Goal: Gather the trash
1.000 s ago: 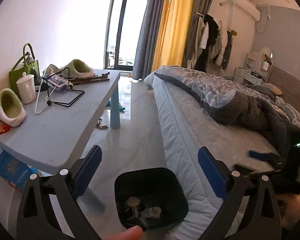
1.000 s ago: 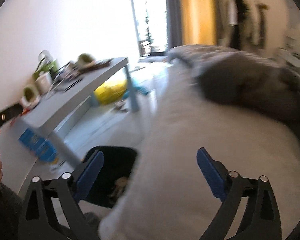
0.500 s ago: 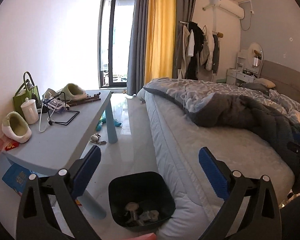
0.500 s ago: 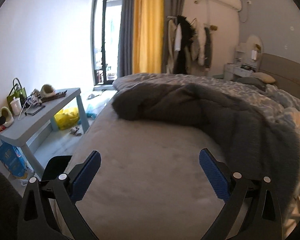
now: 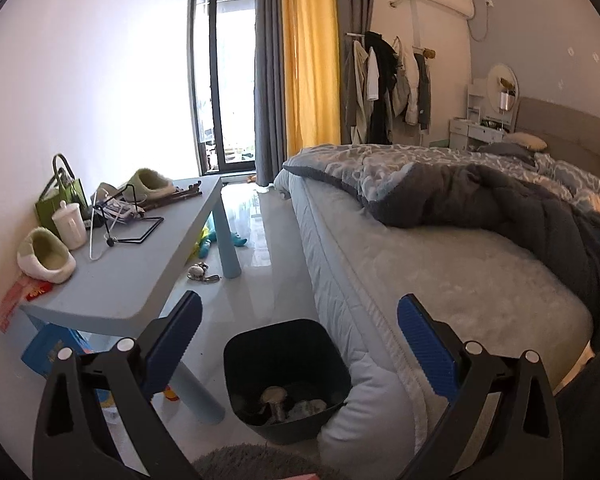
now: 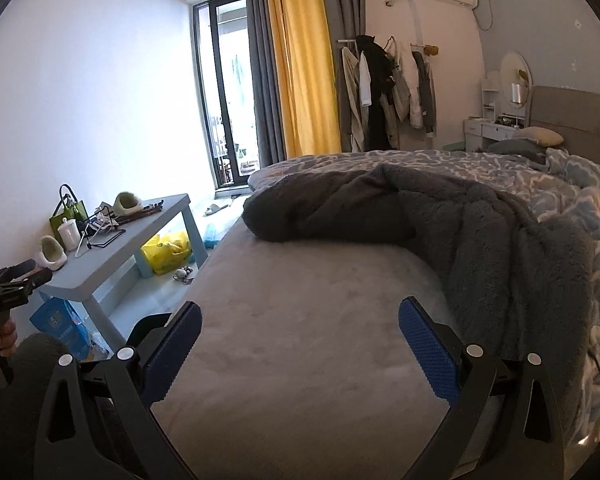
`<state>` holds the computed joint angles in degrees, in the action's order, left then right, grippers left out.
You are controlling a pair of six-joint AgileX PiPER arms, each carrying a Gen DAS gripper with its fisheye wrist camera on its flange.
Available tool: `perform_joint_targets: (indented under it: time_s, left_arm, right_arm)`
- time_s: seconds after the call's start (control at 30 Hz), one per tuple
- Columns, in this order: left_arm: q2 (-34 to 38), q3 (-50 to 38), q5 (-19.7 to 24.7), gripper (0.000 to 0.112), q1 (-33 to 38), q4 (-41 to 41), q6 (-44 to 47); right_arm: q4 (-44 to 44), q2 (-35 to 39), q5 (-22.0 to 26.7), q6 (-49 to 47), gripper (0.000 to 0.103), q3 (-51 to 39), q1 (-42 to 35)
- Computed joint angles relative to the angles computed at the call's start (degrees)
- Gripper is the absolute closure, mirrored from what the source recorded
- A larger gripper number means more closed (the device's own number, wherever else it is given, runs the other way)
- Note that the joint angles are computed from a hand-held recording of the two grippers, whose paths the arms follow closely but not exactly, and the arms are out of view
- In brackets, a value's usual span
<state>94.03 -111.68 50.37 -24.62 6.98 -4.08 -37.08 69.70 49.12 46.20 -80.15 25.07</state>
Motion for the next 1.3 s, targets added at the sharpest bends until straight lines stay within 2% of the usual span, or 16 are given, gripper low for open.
perform_joint_targets:
  time_s: [0.17, 0.3, 0.67, 1.3]
  left_arm:
    - [-0.59, 0.89, 0.48, 0.013, 2.27, -3.19, 0.02]
    - [-0.04, 0.1, 1.86, 0.013, 4.21, -5.68, -0.99]
    - [-0.14, 0.16, 2.39, 0.013, 1.87, -2.59, -2.26]
    - [0.27, -0.08, 2.56, 0.013, 1.57, -2.1, -1.91]
  right_arm:
    - [-1.78, 1.18, 2.28, -0.43, 0.003, -1.08, 3.01]
    - [-1.37, 1.14, 1.89, -1.08, 0.003, -0.92, 3.15]
    - [0.99, 1.4, 0.67, -1.96, 0.003, -1.36, 2.24]
    - [2.0, 2.13, 0.96, -2.45, 0.003, -2.06, 2.09]
